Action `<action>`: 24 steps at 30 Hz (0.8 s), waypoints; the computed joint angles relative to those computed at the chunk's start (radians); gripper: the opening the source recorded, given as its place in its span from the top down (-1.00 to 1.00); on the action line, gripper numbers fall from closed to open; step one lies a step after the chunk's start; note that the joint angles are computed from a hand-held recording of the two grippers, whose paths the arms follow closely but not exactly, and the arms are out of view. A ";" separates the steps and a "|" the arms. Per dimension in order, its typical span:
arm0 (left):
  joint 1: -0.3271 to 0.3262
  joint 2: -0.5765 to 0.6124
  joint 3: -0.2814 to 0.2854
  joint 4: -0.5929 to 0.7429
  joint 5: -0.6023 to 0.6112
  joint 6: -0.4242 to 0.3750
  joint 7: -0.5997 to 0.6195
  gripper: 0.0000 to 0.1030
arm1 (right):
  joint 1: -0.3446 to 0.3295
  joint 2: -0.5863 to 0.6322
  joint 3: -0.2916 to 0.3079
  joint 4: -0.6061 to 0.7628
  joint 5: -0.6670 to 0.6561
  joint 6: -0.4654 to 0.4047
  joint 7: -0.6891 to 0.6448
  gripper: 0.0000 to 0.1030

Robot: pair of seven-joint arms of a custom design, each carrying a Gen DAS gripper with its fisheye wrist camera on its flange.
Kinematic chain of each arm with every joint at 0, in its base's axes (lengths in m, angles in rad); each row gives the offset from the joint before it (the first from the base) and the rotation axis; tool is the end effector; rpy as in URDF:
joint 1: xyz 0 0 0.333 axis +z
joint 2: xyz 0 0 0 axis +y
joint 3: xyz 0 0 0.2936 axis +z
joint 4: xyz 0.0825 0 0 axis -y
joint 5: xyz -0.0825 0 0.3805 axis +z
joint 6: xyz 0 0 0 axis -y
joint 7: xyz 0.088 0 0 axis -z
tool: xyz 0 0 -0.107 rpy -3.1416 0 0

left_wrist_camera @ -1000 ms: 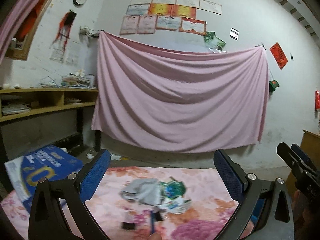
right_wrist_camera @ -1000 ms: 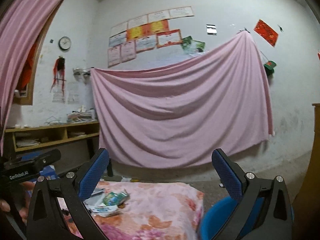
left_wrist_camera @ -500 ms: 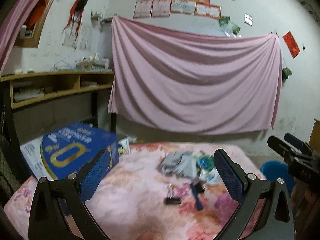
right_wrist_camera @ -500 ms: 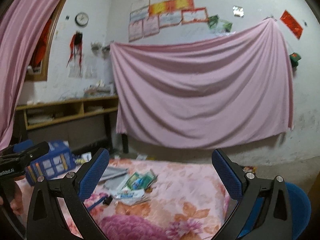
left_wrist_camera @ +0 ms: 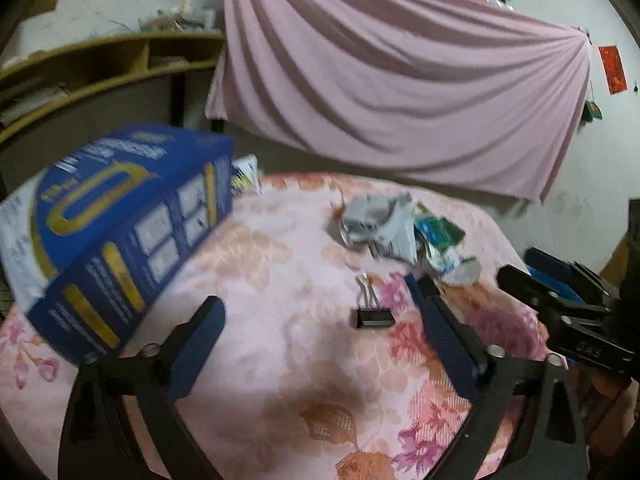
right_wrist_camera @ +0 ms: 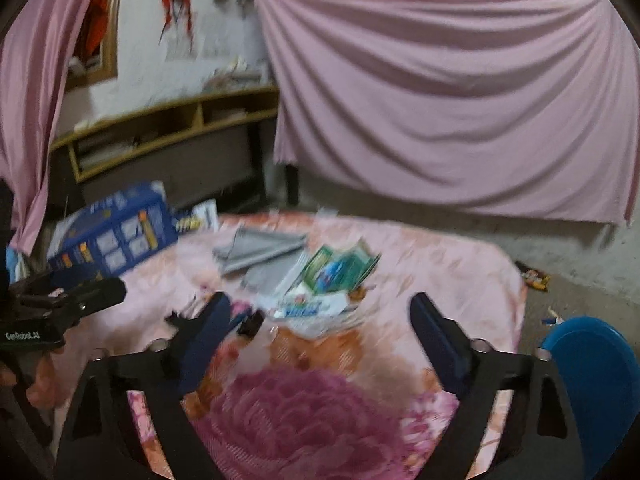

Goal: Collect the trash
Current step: 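Move both tools back over the bed toward the black binder clip, then grasp the black binder clip with the left tool and lift it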

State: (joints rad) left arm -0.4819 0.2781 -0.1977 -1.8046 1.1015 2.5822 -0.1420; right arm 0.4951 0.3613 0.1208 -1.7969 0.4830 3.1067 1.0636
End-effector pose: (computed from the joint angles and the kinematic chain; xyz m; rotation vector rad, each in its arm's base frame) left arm 0.5059 -0.4168 0.4220 -1.9516 1.5346 -0.9460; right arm 0.5797 0.3505 0.4373 -1.9807 1.0209 -0.4886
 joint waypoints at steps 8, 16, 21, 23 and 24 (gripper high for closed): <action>0.056 0.073 -0.034 0.048 -0.257 0.111 0.288 -0.01 | -0.008 0.063 -0.008 0.125 -0.065 -0.261 0.026 0.12; 0.046 0.156 -0.031 0.160 -0.417 0.073 0.504 0.27 | -0.013 0.139 -0.002 0.251 -0.083 -0.423 0.048 0.28; 0.025 0.171 -0.014 0.189 -0.439 0.022 0.549 0.59 | -0.012 0.177 -0.003 0.308 -0.090 -0.462 0.075 0.28; 0.031 0.157 -0.009 0.160 -0.442 0.058 0.539 0.59 | -0.014 0.195 -0.001 0.335 -0.087 -0.480 0.082 0.28; 0.030 0.151 -0.005 0.149 -0.439 0.066 0.529 0.59 | -0.012 0.204 -0.001 0.349 -0.090 -0.489 0.086 0.28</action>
State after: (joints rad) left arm -0.4519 0.4287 -0.2026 -1.6561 0.6628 2.6482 0.3874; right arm 0.4830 0.5655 0.1194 -1.4480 0.3932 2.6174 1.1498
